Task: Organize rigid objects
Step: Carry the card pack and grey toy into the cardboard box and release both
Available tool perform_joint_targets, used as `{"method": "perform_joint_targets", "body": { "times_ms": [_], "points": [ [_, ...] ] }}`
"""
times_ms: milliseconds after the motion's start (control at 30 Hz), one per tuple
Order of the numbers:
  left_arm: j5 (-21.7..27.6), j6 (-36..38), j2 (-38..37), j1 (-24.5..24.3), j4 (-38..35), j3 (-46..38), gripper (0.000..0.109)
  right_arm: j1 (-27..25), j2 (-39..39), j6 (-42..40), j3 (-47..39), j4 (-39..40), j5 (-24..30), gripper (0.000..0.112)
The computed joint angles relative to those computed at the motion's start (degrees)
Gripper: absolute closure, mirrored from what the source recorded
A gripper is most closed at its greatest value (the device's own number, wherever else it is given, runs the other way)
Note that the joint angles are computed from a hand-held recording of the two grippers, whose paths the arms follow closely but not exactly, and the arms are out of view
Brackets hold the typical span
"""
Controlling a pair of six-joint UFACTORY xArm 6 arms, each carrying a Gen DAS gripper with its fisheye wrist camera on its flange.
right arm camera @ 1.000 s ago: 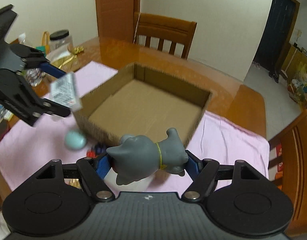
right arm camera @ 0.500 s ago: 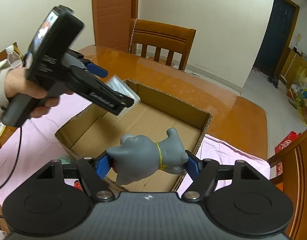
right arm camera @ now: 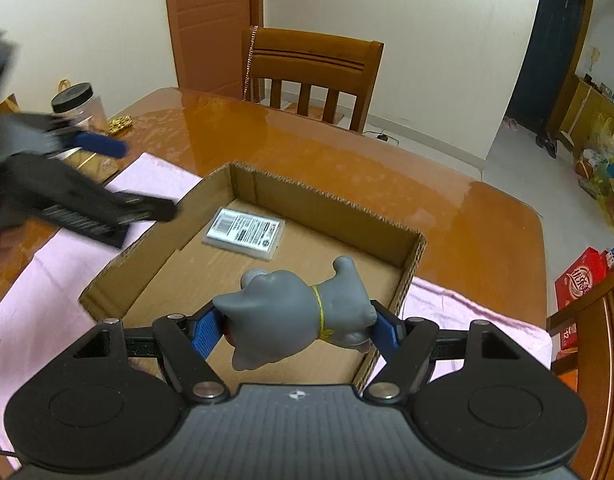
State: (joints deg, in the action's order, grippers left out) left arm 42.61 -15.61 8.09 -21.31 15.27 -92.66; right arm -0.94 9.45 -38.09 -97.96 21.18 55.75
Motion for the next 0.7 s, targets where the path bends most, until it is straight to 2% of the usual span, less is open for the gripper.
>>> {"method": "perform_joint_targets", "body": {
  "times_ms": [100, 167, 333, 400, 600, 700],
  "points": [
    [-1.3, -2.4, -3.4, 0.6, 1.1, 3.7, 0.010, 0.9, 2.7, 1.2, -2.8, -1.0, -3.0, 0.031],
    [-1.5, -4.1, -5.3, 0.7, 2.3, 5.8, 0.009, 1.4, 3.3, 1.8, -2.9, -0.2, -6.7, 0.009],
    [-0.8, -5.0, -8.7, 0.5, 1.8, 9.6, 0.009, 1.4, 4.1, -0.8, -3.9, 3.1, -7.1, 0.009],
    [-0.5, -5.1, -9.7, 0.3, 1.1, 10.9, 0.009, 1.5, 4.0, -1.0, -4.0, 2.6, -5.5, 0.009],
    [-0.1, -9.0, -13.6, -1.6, 4.1, 15.2, 0.009, 1.9, -2.2, -2.6, 4.2, 1.8, -6.2, 0.009],
    [-1.0, -11.0, -15.8, -2.6, 5.3, 18.1, 0.008, 1.9, -7.1, -3.2, 10.7, 1.3, -8.4, 0.009]
  ]
}}
